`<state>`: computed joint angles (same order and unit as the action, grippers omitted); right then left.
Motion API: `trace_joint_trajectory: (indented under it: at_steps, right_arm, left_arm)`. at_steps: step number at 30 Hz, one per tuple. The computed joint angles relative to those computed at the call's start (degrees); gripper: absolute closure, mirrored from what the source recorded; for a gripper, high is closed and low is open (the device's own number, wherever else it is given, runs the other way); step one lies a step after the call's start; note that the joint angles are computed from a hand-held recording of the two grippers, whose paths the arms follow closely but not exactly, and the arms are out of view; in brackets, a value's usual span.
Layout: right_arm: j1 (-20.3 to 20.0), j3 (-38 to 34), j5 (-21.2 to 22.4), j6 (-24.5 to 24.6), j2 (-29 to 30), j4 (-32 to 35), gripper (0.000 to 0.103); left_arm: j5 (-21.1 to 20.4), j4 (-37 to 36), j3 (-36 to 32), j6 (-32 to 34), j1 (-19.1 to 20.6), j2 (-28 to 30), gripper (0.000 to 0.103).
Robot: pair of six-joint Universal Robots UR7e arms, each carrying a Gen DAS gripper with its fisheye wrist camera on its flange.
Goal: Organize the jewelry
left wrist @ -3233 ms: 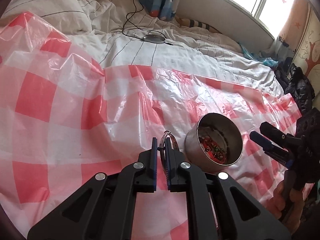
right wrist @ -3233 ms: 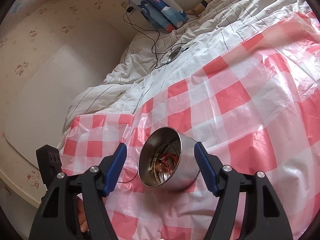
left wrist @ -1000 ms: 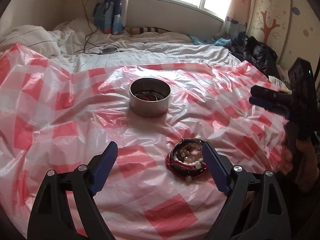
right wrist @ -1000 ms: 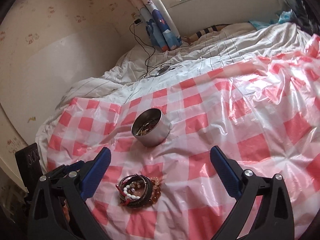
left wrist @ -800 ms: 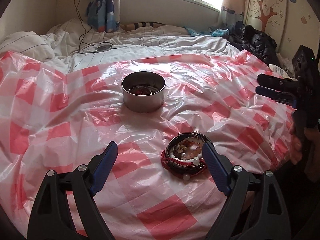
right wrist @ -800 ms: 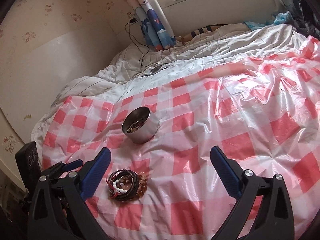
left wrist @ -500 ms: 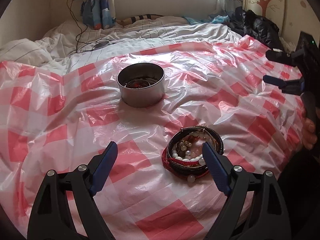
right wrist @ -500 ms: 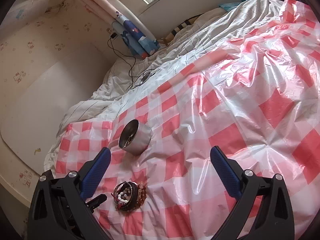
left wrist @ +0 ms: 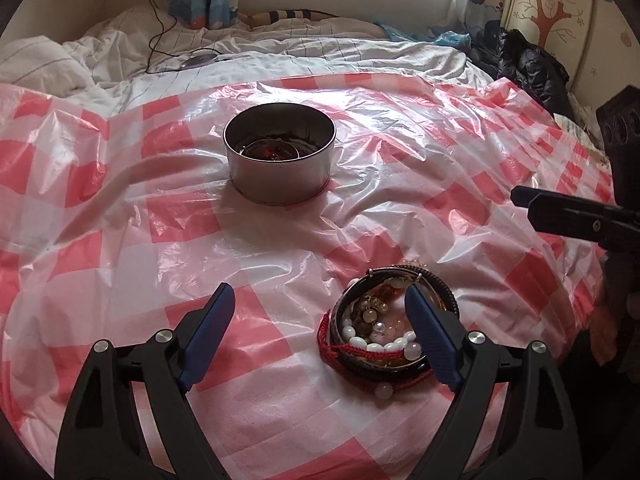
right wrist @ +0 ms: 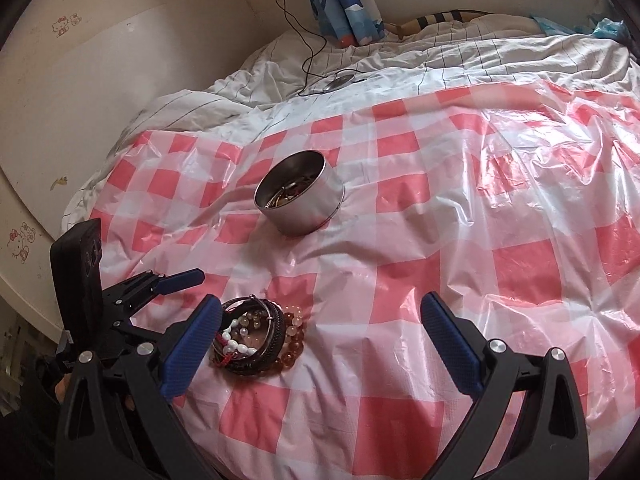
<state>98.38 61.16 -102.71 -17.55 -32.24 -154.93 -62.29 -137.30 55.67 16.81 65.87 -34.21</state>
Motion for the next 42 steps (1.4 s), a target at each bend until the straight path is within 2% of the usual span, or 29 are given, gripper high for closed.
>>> trace_joint_trajectory:
  at_steps: [1, 2, 3, 5, 8, 14, 21, 27, 31, 35, 38, 40, 42]
  right_arm:
    - [-0.09, -0.15, 0.05, 0.26, 0.05, 0.15, 0.008]
    - [-0.14, -0.33, -0.03, 0.44, 0.12, 0.35, 0.008]
    - [-0.13, -0.68, -0.23, 0.54, 0.28, 0.67, 0.008]
    - [-0.13, -1.04, -0.58, 0.6, 0.44, 1.11, 0.008]
    - [-0.17, -1.41, -0.69, 0.6, 0.61, 1.48, 0.008]
    - [0.25, -1.9, -0.38, -1.88, 1.18, 2.79, 0.008]
    - [1.59, -3.68, -2.56, -6.5, 3.4, 4.61, 0.008]
    - [2.88, -7.69, -6.79, -9.55, 6.94, 6.92, 0.008]
    - [3.45, -6.76, -6.72, -12.62, 7.23, 3.55, 0.008]
    - [4.45, -2.44, -2.43, -20.43, 5.72, 0.2, 0.008]
    - [5.6, -4.34, -6.33, -23.91, 8.01, 3.1, 0.009]
    - [5.97, -6.03, -8.65, -24.69, 9.5, 5.47, 0.027]
    - [6.04, -7.4, -10.06, -24.58, 10.49, 7.09, 0.032]
  left_arm:
    - [-1.4, 0.33, -0.51, -0.67, 0.25, 0.17, 0.023]
    - [-2.62, 1.48, -1.25, -1.09, 0.46, 0.42, 0.045]
    - [-2.81, 3.79, -2.56, -1.66, 0.54, 1.01, 0.078]
    - [-1.58, 6.45, -4.13, -1.97, 0.55, 2.01, 0.094]
    - [-1.82, 5.2, -3.32, -0.47, 0.35, 1.71, 0.097]
    - [-10.84, 3.9, -4.67, -6.22, 2.23, 0.46, 0.099]
    - [-17.49, 1.1, -4.85, -11.32, 4.03, -0.58, 0.099]
    - [-14.25, -2.66, -3.78, -12.71, 3.85, -1.23, 0.099]
    - [-13.6, -2.85, -4.23, -14.65, 4.29, -1.35, 0.098]
    - [-14.2, -3.26, -3.74, -15.57, 4.71, -1.94, 0.098]
    - [-14.06, -3.59, -3.4, -15.13, 4.64, -2.09, 0.098]
    - [-11.78, -1.98, -4.15, -15.33, 4.42, -1.62, 0.098]
    - [-10.12, 0.67, -5.61, -16.19, 4.49, -0.85, 0.098]
